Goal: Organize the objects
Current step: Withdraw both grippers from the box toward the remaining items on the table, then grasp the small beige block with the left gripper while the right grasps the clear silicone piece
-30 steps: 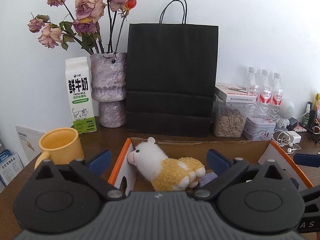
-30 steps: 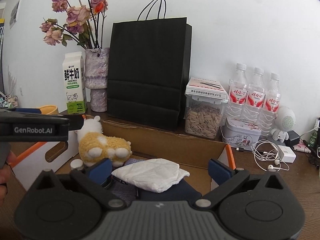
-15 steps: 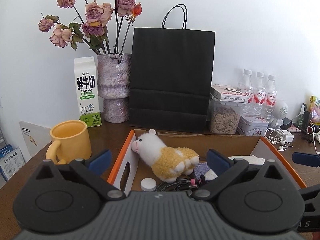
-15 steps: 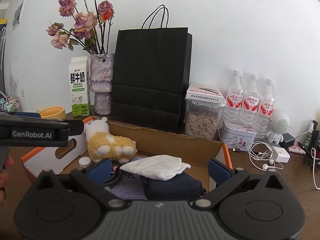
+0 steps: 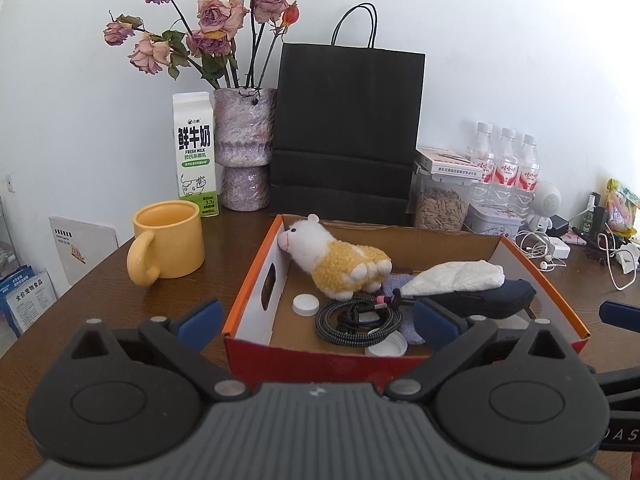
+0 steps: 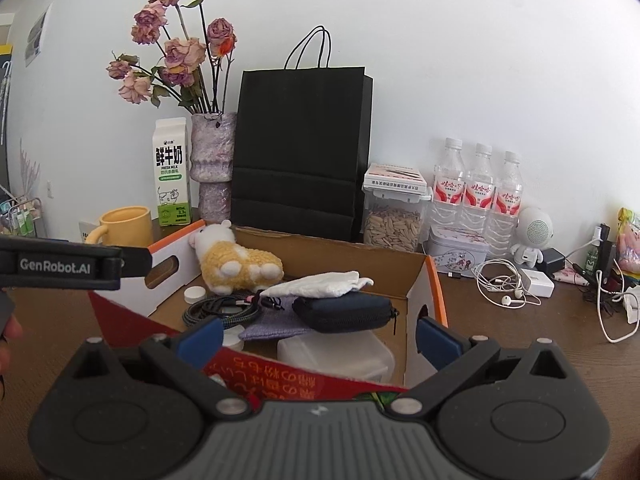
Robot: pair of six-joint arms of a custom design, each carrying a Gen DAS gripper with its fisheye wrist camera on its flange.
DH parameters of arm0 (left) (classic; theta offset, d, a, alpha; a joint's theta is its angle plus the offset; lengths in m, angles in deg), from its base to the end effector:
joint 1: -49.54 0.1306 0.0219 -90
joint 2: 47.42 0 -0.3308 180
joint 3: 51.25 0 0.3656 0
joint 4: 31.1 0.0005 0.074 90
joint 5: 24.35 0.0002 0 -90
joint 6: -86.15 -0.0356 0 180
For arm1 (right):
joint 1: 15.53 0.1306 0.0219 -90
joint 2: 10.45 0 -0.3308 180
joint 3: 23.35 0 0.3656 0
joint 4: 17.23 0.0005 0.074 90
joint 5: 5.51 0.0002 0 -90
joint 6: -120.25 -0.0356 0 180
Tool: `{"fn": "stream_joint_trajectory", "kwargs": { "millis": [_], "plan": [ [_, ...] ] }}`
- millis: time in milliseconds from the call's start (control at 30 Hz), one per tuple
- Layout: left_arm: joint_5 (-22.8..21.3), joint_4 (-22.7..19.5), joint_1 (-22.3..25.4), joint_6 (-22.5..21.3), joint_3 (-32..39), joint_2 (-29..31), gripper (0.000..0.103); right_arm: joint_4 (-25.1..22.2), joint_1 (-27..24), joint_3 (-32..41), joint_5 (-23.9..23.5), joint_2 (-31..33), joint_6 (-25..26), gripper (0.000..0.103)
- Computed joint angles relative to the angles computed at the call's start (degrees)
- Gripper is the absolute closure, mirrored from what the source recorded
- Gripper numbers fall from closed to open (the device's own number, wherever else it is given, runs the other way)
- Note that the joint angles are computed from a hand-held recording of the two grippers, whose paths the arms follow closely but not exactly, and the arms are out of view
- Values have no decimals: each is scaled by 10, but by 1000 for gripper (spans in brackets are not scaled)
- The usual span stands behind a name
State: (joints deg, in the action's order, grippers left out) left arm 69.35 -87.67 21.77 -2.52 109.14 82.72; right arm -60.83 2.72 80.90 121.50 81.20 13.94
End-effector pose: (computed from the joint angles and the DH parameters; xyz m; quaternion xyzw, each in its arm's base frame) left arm 0.5730 -0.3049 0.5189 0.2108 0.8227 -0.1590 0.5035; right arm 0.4588 0.1282 0.4881 0.1423 0.8279 -0.1251 0.5279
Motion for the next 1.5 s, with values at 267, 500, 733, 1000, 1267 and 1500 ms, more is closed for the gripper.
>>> {"fn": "stream_joint_trajectory", "kwargs": {
  "millis": [267, 500, 733, 1000, 1267, 1500],
  "plan": [
    [5, 39, 4, -18, -174, -103, 0, -35, 29, -56, 25, -53, -35, 0],
    [14, 42, 3, -32, -269, -153, 0, -83, 42, -106, 25, -88, -83, 0],
    [19, 23, -4, -48, -306, -167, 0, -114, 44, -139, 16, -110, -110, 0],
    [-9, 4, -19, -53, -283, -143, 0, -119, 22, -134, -22, -91, -106, 0],
    [-11, 8, -25, -53, -265, -126, 0, -103, 0, -127, -45, -73, -105, 6],
    [5, 13, -28, -57, -258, -119, 28, -78, -18, -134, -88, -73, -100, 24]
  ]
}}
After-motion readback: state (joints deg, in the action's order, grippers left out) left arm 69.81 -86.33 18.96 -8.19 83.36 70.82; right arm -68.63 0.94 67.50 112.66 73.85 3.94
